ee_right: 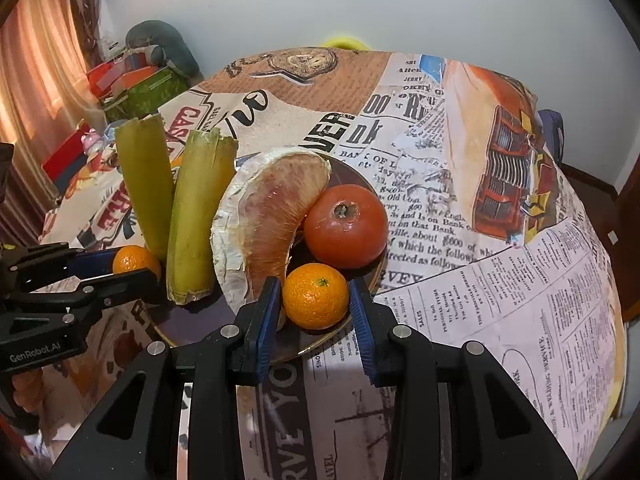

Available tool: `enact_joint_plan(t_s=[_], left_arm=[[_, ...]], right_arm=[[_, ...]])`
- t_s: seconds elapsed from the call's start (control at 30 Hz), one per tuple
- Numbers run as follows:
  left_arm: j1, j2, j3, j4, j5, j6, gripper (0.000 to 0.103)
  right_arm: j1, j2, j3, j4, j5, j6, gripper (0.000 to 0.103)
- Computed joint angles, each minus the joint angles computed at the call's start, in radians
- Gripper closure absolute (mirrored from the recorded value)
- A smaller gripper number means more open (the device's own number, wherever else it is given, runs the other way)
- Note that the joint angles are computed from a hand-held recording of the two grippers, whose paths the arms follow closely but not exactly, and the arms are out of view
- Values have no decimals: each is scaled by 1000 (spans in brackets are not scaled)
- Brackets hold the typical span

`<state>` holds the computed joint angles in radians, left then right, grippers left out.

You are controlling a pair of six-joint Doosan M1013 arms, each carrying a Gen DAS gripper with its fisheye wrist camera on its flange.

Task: Organize fruits
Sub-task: 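Place both small oranges on the plate and open both tools, then grasp the brown date with the right tool while the left tool grasps another date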

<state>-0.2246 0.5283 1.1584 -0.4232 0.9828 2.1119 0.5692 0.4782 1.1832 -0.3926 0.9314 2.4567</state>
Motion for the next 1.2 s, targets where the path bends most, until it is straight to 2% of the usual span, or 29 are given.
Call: enact_joint_plan(t_s=[0.13,0.23,0.3,0.4,0.9,1.2], left_arm=[[-1,-3,4,2,-6,5,66],[0,-3,2,2,-3,-2,65],[1,-8,6,2,-11,-8,60],[4,-19,17,-12,-29,6,51],[26,-113,85,-93,-56,80,51],[51,-174,138,-131,-57,122,42]], right_arm=[[0,5,-7,-2,11,0,71],[1,1,-5,-13,7,16,64],[4,-2,-4,-22,8,18,61],[8,-10,-1,-38,9,23,61],[72,-65,12,-159,59,114,61],[120,-90,21,-218,104,176,59]])
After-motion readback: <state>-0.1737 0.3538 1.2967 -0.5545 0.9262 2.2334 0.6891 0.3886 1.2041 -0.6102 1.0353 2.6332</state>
